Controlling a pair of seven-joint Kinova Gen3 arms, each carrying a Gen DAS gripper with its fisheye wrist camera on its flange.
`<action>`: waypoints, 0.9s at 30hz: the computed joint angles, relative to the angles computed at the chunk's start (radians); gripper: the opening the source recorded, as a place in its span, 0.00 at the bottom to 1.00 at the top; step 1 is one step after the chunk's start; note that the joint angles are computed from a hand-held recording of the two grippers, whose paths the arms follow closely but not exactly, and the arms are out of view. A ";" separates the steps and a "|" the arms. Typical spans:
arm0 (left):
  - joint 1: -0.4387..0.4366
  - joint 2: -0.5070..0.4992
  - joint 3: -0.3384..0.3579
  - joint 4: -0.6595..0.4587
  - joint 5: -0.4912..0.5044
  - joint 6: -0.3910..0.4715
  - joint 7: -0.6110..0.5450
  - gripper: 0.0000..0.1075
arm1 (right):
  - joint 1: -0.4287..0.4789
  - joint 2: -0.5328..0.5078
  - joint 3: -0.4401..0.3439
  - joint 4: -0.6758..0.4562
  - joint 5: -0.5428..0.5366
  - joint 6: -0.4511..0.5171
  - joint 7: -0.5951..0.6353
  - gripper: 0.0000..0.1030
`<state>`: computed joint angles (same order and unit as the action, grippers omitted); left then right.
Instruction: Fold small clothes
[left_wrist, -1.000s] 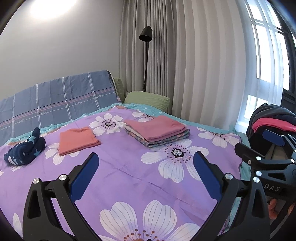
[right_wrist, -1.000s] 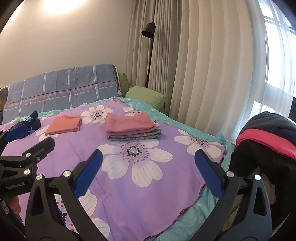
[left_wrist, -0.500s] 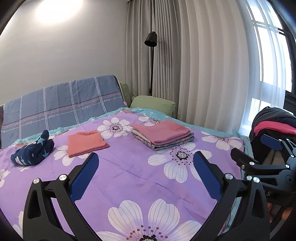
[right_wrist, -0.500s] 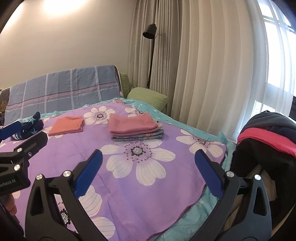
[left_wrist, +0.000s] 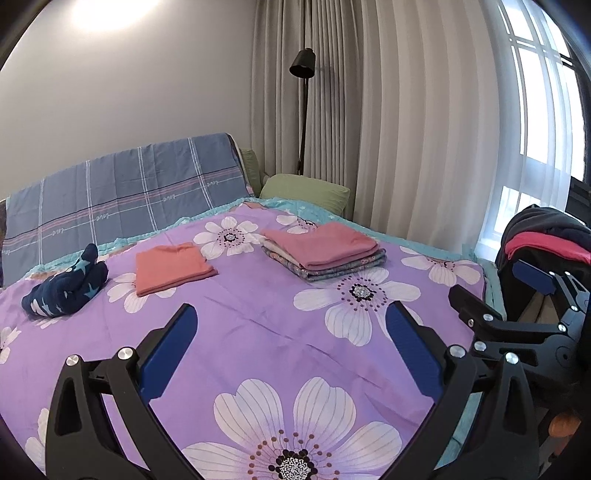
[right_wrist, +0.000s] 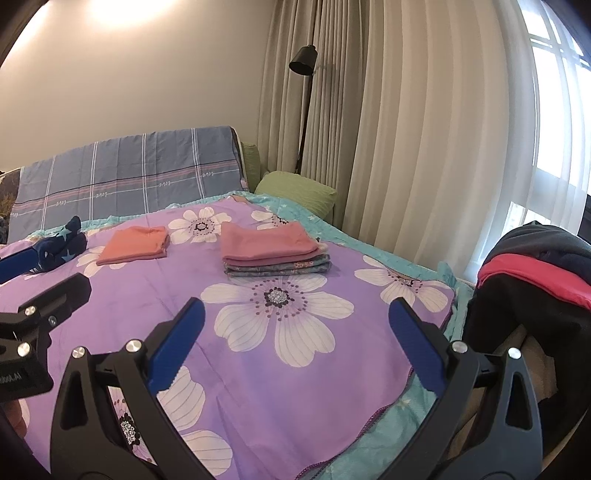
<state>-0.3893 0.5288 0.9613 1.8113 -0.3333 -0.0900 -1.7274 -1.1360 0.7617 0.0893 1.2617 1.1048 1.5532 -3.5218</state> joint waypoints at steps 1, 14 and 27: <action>0.001 -0.001 -0.001 0.000 0.000 0.001 0.000 0.94 | 0.000 0.000 0.000 0.000 0.000 -0.001 0.001 0.98; 0.036 -0.019 -0.053 -0.006 0.015 0.009 0.002 0.94 | 0.002 0.003 0.001 -0.003 0.000 -0.005 0.006 0.98; 0.088 -0.032 -0.105 -0.016 0.053 0.029 -0.032 0.94 | -0.005 -0.004 0.001 0.005 0.003 0.009 -0.018 0.98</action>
